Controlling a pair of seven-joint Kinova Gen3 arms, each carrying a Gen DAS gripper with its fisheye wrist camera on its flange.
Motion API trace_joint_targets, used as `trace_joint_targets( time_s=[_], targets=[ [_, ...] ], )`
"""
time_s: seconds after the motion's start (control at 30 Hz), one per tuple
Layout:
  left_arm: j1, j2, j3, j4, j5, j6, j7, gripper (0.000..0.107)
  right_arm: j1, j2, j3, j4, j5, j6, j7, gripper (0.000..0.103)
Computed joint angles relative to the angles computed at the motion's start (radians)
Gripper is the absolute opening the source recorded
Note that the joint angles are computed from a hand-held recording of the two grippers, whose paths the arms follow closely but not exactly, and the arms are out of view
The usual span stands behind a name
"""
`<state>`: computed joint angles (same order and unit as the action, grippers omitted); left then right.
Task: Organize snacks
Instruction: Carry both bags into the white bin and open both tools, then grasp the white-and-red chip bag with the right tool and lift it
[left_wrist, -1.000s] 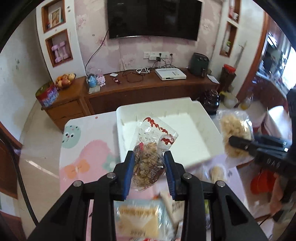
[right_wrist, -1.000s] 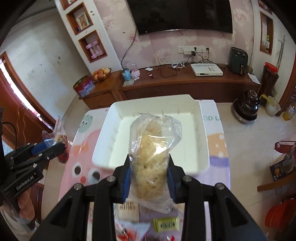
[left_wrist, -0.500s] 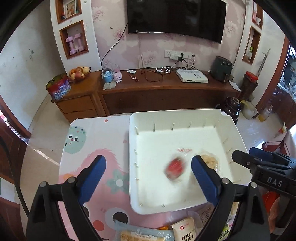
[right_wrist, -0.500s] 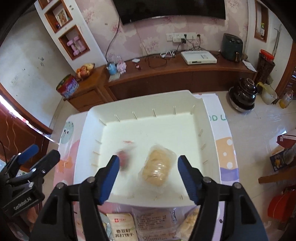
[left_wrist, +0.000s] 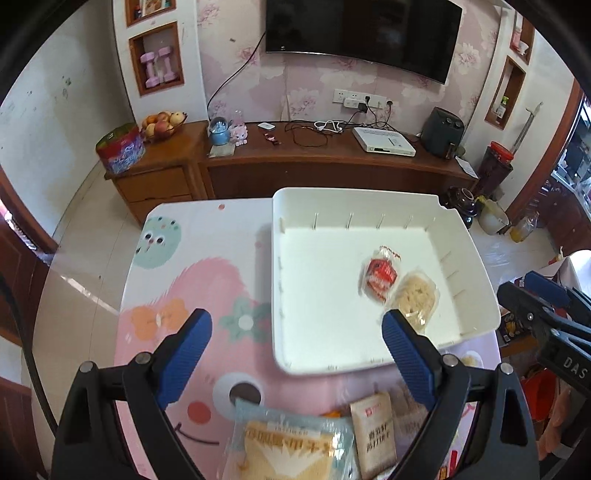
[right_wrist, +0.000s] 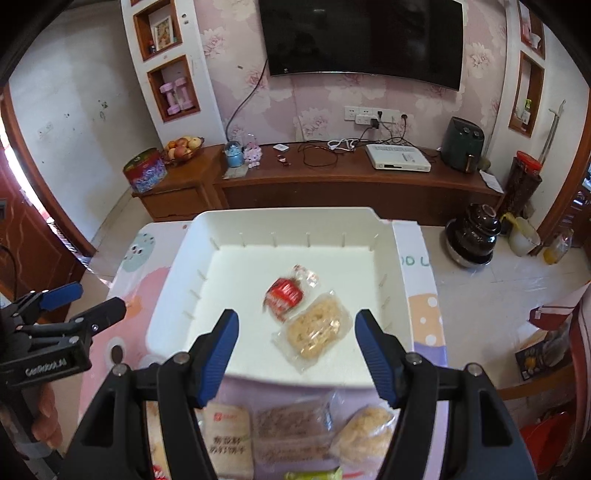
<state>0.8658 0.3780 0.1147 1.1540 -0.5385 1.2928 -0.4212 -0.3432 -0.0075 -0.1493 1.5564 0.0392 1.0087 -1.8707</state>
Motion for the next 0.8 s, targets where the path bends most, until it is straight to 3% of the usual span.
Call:
trace_joint_targets(
  time_s=[0.1, 0.33, 0.5, 0.8],
  targets=[
    [0.027, -0.036, 0.008, 0.037, -0.013, 0.01, 0.033, 0.093, -0.006, -0.038, 0.016, 0.016, -0.043, 0.031, 0.018, 0.066],
    [0.123, -0.117, 0.072, 0.089, -0.116, 0.088, 0.125, 0.093, 0.006, -0.146, -0.067, 0.051, 0.082, 0.104, -0.121, 0.066],
    [0.195, -0.157, 0.134, 0.115, -0.193, 0.148, 0.192, 0.093, 0.004, -0.251, -0.028, 0.106, -0.032, 0.109, -0.058, 0.066],
    [0.29, -0.197, 0.224, 0.23, -0.253, 0.192, 0.397, 0.094, -0.002, -0.38, -0.083, 0.231, -0.133, 0.11, -0.017, 0.066]
  ],
)
